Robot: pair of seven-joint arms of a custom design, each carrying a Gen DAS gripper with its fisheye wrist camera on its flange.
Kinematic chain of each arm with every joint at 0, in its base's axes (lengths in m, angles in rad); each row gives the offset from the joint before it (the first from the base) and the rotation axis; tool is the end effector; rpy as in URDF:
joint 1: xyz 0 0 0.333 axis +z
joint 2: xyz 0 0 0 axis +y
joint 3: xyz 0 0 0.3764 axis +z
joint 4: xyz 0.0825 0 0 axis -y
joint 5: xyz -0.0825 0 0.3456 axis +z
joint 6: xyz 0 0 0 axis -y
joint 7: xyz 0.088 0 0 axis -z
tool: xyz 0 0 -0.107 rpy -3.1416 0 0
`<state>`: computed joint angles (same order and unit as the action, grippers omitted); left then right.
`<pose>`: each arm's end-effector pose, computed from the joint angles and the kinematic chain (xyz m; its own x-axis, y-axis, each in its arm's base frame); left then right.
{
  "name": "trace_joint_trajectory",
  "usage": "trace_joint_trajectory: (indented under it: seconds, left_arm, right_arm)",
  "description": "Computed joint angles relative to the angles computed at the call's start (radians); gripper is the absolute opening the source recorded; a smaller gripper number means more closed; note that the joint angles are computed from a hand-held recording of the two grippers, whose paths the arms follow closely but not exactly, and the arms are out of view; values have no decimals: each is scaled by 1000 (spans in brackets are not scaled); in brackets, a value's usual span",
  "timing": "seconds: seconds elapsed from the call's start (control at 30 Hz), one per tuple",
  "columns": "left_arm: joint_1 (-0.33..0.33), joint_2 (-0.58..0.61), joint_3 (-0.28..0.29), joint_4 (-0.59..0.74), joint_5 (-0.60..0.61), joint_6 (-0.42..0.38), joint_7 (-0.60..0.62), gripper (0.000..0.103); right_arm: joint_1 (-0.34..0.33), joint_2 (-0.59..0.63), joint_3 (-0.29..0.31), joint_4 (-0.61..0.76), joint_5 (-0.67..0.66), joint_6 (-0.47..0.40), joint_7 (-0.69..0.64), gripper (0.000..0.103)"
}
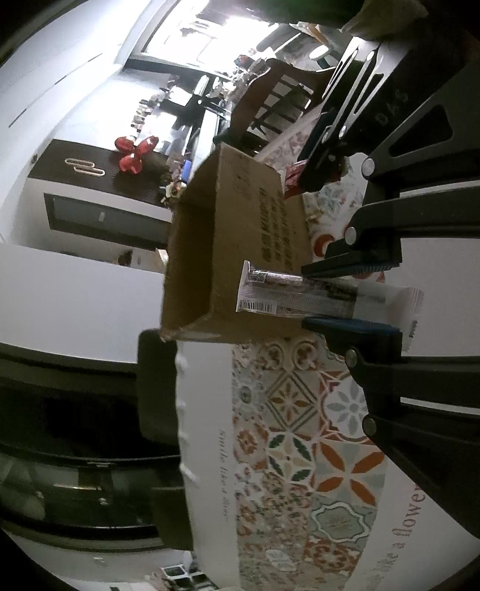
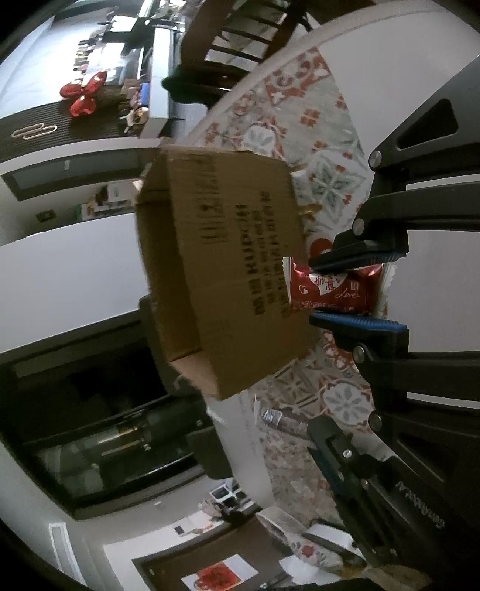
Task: Organize snacks
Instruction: 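Carry the stick snack with the left tool while the right tool carries the red candy to the box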
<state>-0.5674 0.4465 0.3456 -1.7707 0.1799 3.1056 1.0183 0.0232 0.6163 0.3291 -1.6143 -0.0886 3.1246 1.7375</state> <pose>0.6638 -0.2141 0.5064 -0.0211 -0.9892 0.1450 -0.6132 -0.1018 -0.7833 0.7166 0.1995 0.4654 0.2350 -0.9403 -0.2463 -0.6433 0.0395 -0.7646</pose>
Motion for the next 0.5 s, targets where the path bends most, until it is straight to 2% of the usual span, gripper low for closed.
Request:
trace_joint_trajectory:
  seconds: [0.33,0.5]
  left_arm:
    - [-2,26,9,92,22,-6,13,21]
    - [28,50,-20,163,24,-21,39,21]
  right_arm:
    - [-62,-3,55,34,-11,50,-20,24]
    - [-72,20,67,98,-28,42,-29,24]
